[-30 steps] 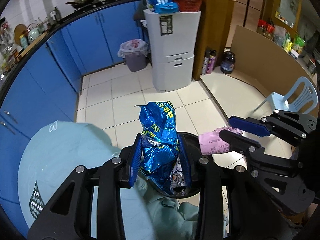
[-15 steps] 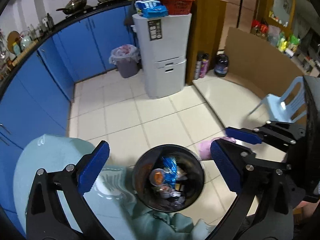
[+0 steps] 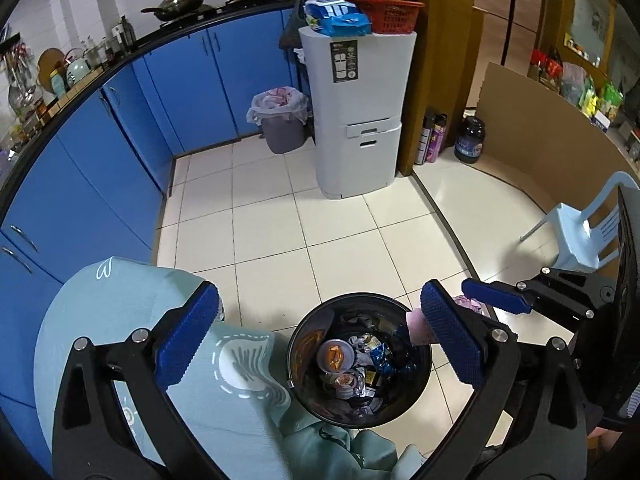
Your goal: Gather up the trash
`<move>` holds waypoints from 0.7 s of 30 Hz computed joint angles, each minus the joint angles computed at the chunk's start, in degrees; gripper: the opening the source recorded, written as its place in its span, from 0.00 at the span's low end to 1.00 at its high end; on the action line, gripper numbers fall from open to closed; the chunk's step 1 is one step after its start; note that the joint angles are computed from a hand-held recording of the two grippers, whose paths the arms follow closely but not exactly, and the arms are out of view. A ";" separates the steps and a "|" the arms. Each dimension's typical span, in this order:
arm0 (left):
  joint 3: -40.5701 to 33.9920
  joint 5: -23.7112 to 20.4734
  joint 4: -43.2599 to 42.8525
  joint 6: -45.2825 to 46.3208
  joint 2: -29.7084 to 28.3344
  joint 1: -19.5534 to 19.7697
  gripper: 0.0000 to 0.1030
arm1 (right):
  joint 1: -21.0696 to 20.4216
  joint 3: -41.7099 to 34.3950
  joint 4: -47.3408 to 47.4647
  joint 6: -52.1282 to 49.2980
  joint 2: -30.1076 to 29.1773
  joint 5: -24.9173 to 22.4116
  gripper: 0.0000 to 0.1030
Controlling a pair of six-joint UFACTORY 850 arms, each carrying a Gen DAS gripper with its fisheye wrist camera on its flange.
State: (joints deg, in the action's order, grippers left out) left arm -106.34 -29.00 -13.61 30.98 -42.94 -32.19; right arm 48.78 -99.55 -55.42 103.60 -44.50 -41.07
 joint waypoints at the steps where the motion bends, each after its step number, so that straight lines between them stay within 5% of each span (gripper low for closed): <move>1: 0.10 0.12 0.04 -0.08 0.09 0.09 0.97 | -0.02 -0.07 -0.09 0.04 -0.02 0.23 0.22; 7: 0.39 0.46 0.21 -0.50 0.46 0.24 0.97 | -0.19 -0.63 0.62 -0.78 -0.31 1.12 0.22; 9: 0.38 0.32 -0.21 -0.24 0.52 0.37 0.97 | -0.56 -0.57 2.19 -1.55 -0.25 2.53 0.30; 10: 0.28 0.22 -0.32 -0.17 0.48 0.45 0.97 | -0.75 -0.38 2.79 -1.57 -0.15 3.43 0.45; 11: 0.22 0.18 -0.39 -0.15 0.48 0.50 0.97 | -0.91 -0.15 2.97 -1.35 -0.02 4.17 0.72; 12: 0.24 0.15 -0.56 0.02 0.52 0.57 0.97 | -0.79 0.27 1.55 0.36 0.21 4.16 0.80; 21: 0.78 0.21 -1.43 1.10 0.92 0.88 0.97 | -0.34 -1.47 2.40 0.60 -0.63 -1.75 0.84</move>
